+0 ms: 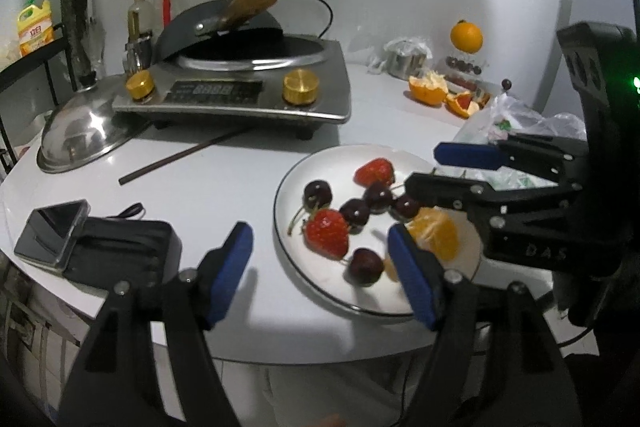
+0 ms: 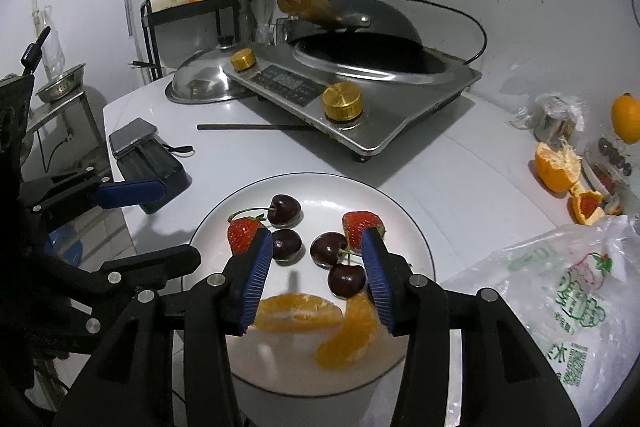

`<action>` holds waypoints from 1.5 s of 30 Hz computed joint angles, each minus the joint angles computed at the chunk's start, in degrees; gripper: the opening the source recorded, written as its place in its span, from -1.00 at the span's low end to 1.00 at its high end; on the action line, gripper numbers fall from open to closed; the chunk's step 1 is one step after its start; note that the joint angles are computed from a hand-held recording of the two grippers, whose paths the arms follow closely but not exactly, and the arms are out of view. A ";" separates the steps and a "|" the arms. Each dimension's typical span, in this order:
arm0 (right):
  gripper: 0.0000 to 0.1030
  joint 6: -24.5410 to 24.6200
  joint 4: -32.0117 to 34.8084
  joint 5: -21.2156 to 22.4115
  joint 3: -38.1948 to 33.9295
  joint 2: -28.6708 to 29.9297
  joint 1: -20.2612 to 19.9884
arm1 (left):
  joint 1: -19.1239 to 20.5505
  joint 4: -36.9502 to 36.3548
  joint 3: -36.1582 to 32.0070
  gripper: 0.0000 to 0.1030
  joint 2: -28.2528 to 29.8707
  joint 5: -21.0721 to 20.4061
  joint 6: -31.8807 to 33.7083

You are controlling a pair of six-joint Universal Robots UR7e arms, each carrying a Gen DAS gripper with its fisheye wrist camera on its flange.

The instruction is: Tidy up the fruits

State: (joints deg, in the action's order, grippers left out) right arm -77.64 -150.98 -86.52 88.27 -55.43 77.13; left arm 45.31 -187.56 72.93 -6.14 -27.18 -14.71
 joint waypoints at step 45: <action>0.35 4.41 -2.48 21.87 7.72 -25.26 -11.94 | -16.13 -8.54 -35.80 0.93 18.38 10.77 23.79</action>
State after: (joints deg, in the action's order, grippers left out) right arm -73.23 -153.46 -64.65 96.00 -80.69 65.19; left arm 29.18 -196.10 37.13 12.23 -16.41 9.08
